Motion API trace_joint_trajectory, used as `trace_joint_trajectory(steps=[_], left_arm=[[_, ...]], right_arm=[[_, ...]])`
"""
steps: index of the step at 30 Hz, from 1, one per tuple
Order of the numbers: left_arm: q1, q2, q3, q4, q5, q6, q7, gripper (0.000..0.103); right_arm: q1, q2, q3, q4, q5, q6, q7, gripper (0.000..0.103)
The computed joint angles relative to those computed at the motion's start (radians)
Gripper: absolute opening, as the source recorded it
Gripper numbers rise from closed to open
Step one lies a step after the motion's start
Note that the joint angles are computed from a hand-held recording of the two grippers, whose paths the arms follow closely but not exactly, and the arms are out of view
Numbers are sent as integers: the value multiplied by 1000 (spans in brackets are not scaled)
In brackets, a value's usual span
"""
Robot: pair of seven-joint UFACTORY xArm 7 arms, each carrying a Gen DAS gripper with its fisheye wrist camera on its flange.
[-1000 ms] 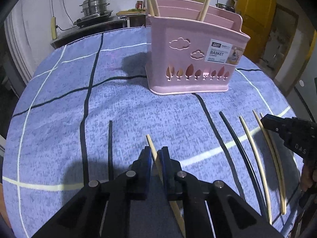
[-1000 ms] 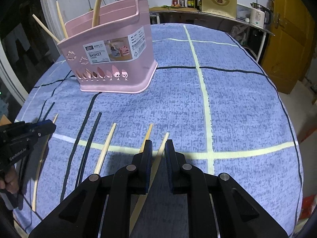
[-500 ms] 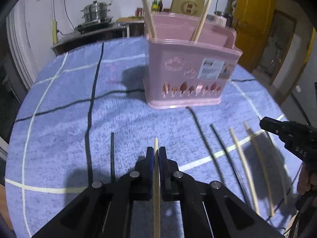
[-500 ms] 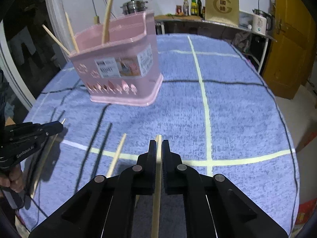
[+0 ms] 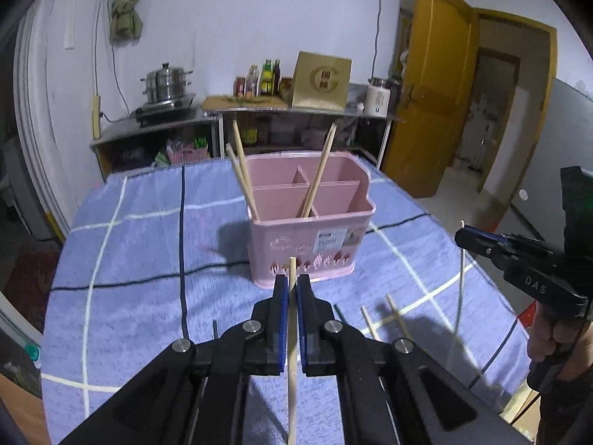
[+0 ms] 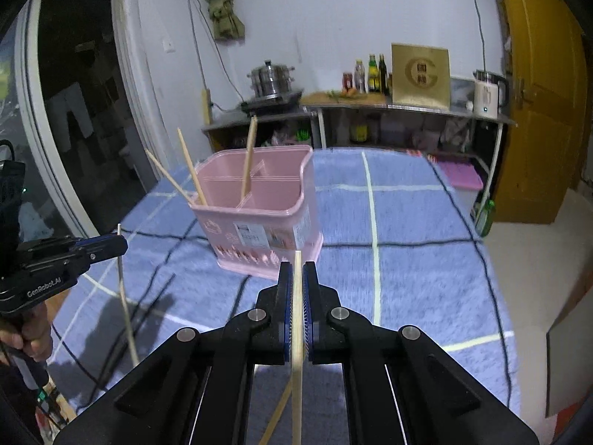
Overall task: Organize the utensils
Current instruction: 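Lift the held wooden chopsticks upright and carry both tools over the pink basket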
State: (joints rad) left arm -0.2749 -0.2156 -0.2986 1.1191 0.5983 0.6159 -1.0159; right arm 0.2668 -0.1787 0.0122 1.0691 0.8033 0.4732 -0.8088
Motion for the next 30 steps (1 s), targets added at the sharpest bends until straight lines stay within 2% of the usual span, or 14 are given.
trace_joint_trajectory(steps=[20,30], left_arm=[[15,-40,-18,41,-25,8,53,4],[16,-3,3,136,-49,1,112,4]], right_arm=[[68,-75,-22,-3,40,-16,-86,5],[92,-51,-19,67,80,-16,-115,5]])
